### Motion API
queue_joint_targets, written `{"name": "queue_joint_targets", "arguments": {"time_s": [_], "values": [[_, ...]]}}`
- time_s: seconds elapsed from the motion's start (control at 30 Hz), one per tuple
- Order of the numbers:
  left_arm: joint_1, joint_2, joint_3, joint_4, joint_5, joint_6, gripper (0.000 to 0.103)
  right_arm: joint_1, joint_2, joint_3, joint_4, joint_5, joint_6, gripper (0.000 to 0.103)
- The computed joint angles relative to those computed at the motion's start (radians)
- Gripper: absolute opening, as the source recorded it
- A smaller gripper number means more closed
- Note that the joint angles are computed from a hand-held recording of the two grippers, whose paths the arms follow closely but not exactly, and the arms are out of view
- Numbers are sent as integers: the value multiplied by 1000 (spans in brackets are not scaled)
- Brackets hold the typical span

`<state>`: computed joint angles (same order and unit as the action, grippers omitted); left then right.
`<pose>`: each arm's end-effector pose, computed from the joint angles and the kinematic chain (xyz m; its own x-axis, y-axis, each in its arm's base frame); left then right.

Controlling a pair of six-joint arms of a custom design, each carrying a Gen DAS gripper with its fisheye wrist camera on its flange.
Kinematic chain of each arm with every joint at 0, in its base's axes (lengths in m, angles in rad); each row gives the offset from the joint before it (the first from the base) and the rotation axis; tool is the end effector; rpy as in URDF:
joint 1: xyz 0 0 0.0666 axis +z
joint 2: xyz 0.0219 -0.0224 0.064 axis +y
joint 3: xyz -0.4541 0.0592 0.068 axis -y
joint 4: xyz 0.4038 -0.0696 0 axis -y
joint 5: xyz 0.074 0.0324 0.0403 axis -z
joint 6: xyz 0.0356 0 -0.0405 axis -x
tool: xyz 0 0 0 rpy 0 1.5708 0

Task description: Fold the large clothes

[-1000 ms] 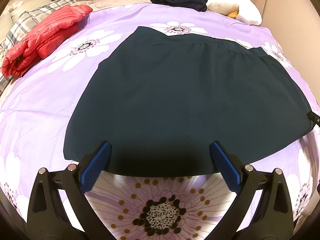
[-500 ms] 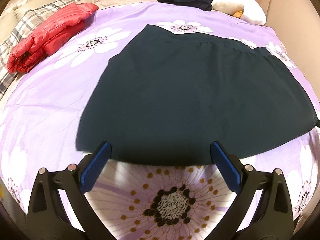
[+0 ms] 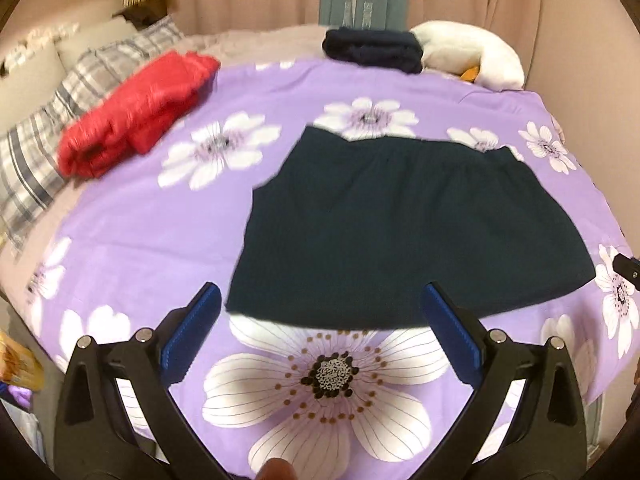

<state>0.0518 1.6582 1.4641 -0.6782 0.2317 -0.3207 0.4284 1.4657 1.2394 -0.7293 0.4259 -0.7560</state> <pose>0.5949 0.0223 0.4158 -0.6952 0.2712 -0.6657 0.3332 0.9422 0.0358 0.4580 0.1926 0.4117 -0.6512 0.3894 -0.6514 0.3922 0.9075 0.1504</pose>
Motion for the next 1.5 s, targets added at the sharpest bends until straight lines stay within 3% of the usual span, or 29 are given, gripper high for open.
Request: {"name": "queue_joint_targets", "arguments": {"time_s": [0.17, 0.33, 0.5, 0.63, 0.8, 0.9, 1.1, 1.23, 1.5], "values": [[-26, -62, 23, -33, -41, -3, 101, 47, 14, 107, -65, 27, 46, 102], [-29, -113, 65, -80, 58, 24, 101, 79, 6, 202, -105, 67, 78, 102], [-47, -162, 82, -55, 54, 76, 101, 107, -5, 282, -153, 95, 83, 102], [-55, -180, 101, -74, 79, 91, 101, 135, -9, 341, -218, 171, 72, 102], [-62, -191, 102, -96, 82, 95, 101, 167, -47, 327, -169, 242, 104, 102], [-67, -185, 88, -107, 60, 91, 101, 166, -49, 299, -159, 235, 102, 102], [-76, -170, 35, -104, -22, 85, 101, 146, 5, 273, -240, 153, 6, 102], [-75, -152, 22, -124, -37, 76, 101, 146, 34, 258, -278, 145, -52, 102], [-77, -137, 16, -132, -49, 59, 101, 140, 45, 259, -288, 111, -58, 102]]}}
